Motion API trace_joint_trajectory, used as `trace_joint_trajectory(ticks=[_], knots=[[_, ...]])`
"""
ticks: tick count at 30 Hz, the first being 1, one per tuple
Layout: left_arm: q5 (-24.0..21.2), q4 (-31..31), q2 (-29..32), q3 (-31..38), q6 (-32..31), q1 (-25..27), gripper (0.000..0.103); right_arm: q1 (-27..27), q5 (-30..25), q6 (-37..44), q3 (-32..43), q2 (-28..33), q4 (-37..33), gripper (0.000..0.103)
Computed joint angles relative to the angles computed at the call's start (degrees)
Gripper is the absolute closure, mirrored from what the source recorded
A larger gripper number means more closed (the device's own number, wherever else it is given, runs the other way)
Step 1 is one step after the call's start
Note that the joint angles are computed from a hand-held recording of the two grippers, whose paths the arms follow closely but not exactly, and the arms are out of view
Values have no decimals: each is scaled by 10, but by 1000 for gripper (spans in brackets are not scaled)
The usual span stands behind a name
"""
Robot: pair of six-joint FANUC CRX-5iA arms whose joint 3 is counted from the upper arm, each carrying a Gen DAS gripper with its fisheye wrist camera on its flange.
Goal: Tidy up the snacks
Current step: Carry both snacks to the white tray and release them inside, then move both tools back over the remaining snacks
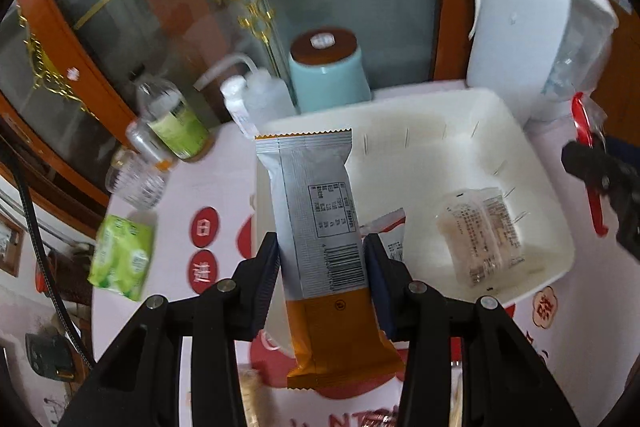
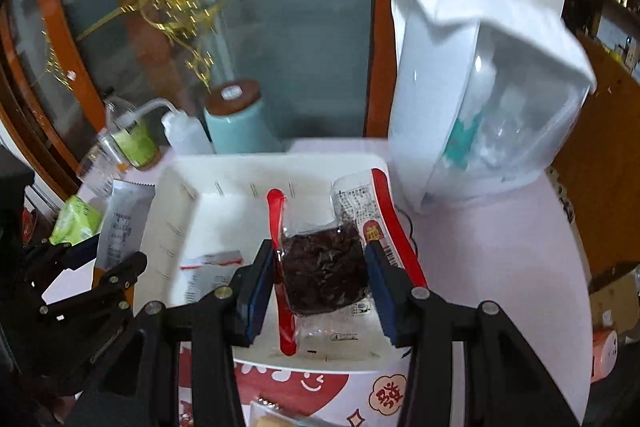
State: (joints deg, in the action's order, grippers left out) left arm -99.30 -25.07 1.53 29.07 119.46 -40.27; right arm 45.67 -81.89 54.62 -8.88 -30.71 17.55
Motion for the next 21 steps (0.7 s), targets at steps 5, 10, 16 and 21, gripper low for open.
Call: trace_joint_trajectory(ticks=[5, 10, 16, 21], knots=[[22, 29, 23, -32, 16, 18, 62, -55, 25, 35, -19, 21, -54, 57], [38, 50, 40, -51, 32, 28, 59, -85, 32, 45, -22, 38, -90, 56], [64, 79, 35, -78, 38, 40, 19, -73, 64, 43, -47, 19, -90, 22], [60, 96, 25, -90, 31, 52, 19, -74, 67, 41, -45, 8, -97, 15]])
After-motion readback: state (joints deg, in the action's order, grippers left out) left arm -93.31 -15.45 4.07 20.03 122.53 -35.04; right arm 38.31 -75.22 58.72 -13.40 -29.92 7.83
